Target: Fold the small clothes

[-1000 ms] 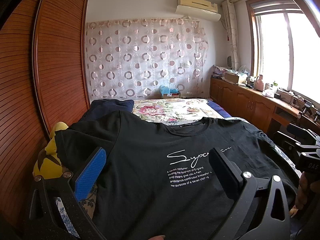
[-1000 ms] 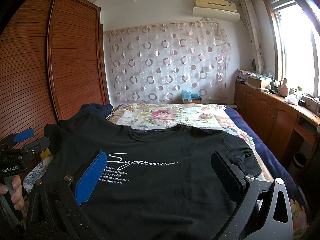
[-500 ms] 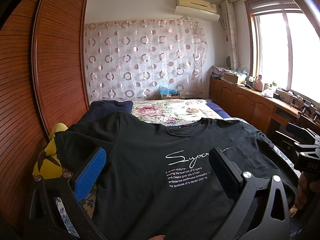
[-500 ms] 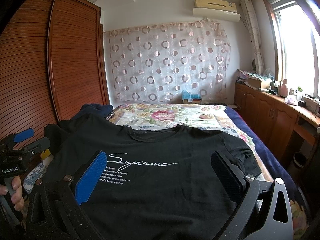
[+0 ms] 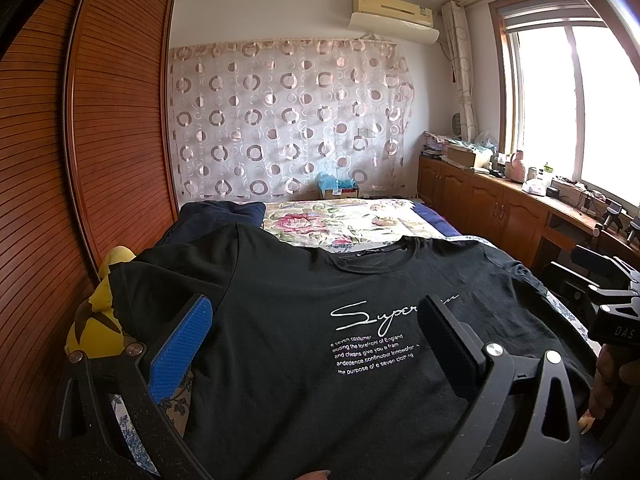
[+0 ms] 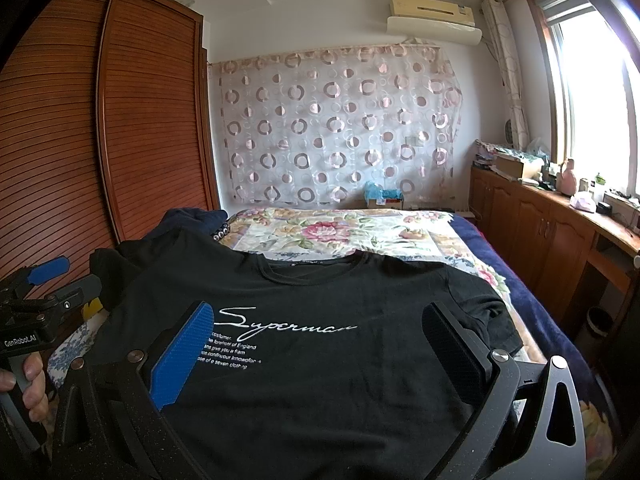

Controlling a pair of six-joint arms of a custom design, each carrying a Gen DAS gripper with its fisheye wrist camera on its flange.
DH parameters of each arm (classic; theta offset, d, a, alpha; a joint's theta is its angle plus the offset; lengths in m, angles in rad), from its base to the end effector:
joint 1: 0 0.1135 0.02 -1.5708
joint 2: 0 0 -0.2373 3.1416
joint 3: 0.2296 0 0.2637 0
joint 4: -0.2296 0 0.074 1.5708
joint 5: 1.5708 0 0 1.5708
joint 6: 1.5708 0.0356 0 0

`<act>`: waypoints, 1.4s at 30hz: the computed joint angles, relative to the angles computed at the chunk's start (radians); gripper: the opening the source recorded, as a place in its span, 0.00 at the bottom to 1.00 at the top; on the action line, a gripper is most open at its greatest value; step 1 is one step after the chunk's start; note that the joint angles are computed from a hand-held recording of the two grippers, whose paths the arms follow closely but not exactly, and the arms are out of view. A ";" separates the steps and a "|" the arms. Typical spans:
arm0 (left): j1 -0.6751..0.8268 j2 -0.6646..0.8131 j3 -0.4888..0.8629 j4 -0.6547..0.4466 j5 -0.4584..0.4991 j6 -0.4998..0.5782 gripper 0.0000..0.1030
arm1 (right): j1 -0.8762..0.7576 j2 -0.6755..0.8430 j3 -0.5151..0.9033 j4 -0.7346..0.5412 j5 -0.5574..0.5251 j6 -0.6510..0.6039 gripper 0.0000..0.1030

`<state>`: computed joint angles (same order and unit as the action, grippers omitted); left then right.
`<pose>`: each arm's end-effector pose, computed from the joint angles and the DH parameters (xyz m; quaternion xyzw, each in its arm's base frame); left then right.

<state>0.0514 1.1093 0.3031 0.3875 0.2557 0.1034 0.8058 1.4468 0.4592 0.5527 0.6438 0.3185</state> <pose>0.2346 0.0031 0.1381 0.0911 0.8297 -0.0648 0.5469 0.2059 0.1836 0.1245 -0.0278 0.8171 0.0463 0.5739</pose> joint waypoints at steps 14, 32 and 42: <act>0.006 0.012 -0.001 -0.002 -0.012 0.001 1.00 | -0.010 0.017 0.019 -0.009 -0.031 -0.011 1.00; 0.207 0.323 0.130 0.067 0.076 0.068 1.00 | -0.092 0.117 0.111 -0.040 -0.231 -0.103 1.00; 0.336 0.520 0.274 0.058 0.176 0.127 1.00 | -0.185 0.098 0.084 -0.066 -0.446 -0.149 1.00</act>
